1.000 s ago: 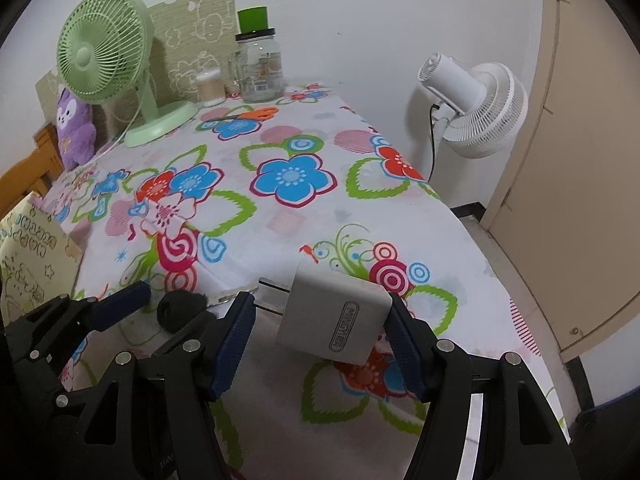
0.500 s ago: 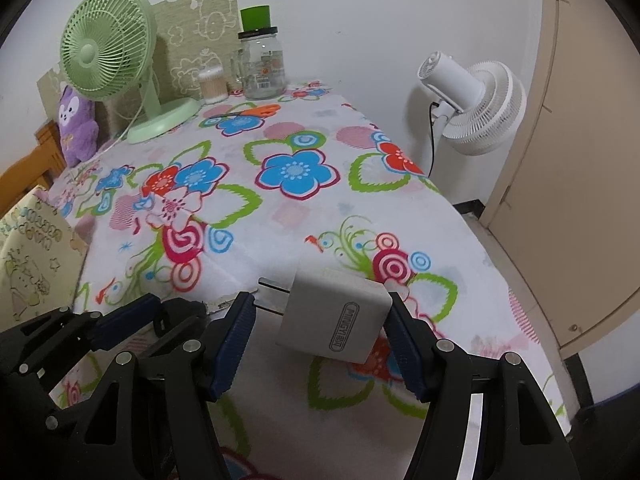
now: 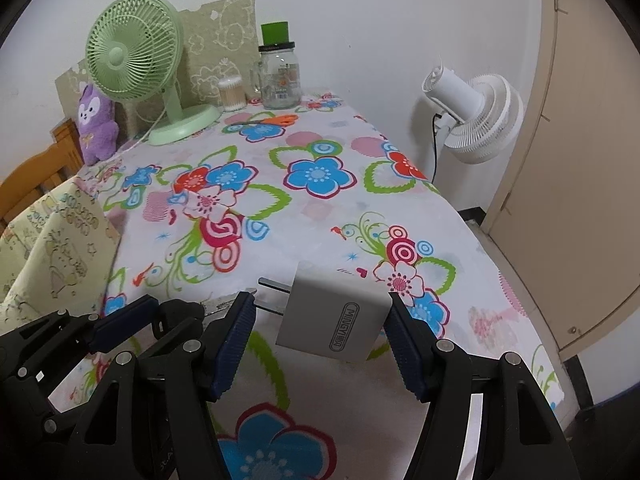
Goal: Organize rigid objects
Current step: 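Carry the black key with the left tool while the right tool carries the plug to the box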
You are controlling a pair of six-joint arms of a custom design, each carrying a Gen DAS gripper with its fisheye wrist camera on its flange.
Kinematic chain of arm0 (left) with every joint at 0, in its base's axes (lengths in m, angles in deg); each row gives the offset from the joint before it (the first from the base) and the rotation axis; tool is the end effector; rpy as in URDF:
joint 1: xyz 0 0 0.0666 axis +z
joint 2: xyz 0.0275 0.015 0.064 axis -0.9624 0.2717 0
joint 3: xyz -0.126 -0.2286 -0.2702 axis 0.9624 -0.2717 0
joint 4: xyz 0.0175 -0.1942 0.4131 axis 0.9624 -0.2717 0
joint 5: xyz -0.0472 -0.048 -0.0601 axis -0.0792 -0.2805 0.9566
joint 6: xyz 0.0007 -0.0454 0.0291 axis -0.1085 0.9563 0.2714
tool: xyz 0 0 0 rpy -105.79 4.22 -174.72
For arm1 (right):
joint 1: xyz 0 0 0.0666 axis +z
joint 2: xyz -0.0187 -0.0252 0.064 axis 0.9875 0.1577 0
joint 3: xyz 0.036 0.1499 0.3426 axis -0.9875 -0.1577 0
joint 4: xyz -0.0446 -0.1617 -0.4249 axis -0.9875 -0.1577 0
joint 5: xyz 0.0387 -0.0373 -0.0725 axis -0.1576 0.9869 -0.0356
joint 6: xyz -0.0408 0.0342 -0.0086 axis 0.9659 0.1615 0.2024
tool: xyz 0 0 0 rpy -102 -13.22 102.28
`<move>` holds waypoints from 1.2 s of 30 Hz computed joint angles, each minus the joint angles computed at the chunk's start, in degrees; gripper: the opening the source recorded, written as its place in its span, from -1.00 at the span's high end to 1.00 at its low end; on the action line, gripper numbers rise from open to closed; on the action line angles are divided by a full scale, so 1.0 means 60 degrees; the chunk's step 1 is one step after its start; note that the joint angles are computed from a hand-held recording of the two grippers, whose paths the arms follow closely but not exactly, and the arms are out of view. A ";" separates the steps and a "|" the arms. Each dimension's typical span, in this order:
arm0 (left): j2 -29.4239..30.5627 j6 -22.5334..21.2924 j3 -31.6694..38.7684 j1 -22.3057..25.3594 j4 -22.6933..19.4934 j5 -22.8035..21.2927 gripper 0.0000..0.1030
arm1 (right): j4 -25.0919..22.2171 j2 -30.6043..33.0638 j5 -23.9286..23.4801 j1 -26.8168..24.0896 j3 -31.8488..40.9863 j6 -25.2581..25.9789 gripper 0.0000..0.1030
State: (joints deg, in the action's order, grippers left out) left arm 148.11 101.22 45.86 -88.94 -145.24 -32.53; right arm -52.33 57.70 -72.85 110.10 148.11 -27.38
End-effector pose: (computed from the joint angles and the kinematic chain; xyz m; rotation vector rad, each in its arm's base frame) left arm 0.5882 -0.1478 0.5004 -0.0526 2.4298 0.0207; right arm 0.6390 0.3523 0.5059 -0.3274 2.4245 0.2032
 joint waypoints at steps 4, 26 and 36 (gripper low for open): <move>-0.0261 0.0044 -0.0166 -0.0036 0.0056 -0.0065 0.38 | 0.0106 -0.0268 0.0083 0.0070 -0.0238 0.0019 -0.32; -0.1154 -0.0043 -0.0328 -0.0112 -0.0180 -0.0307 0.38 | 0.0008 -0.0986 0.0475 0.0437 -0.0347 0.0017 -0.32; -0.1358 -0.0093 -0.0144 0.0016 -0.0397 -0.0502 0.38 | -0.0341 -0.0744 0.0561 0.0673 0.0492 0.0201 -0.32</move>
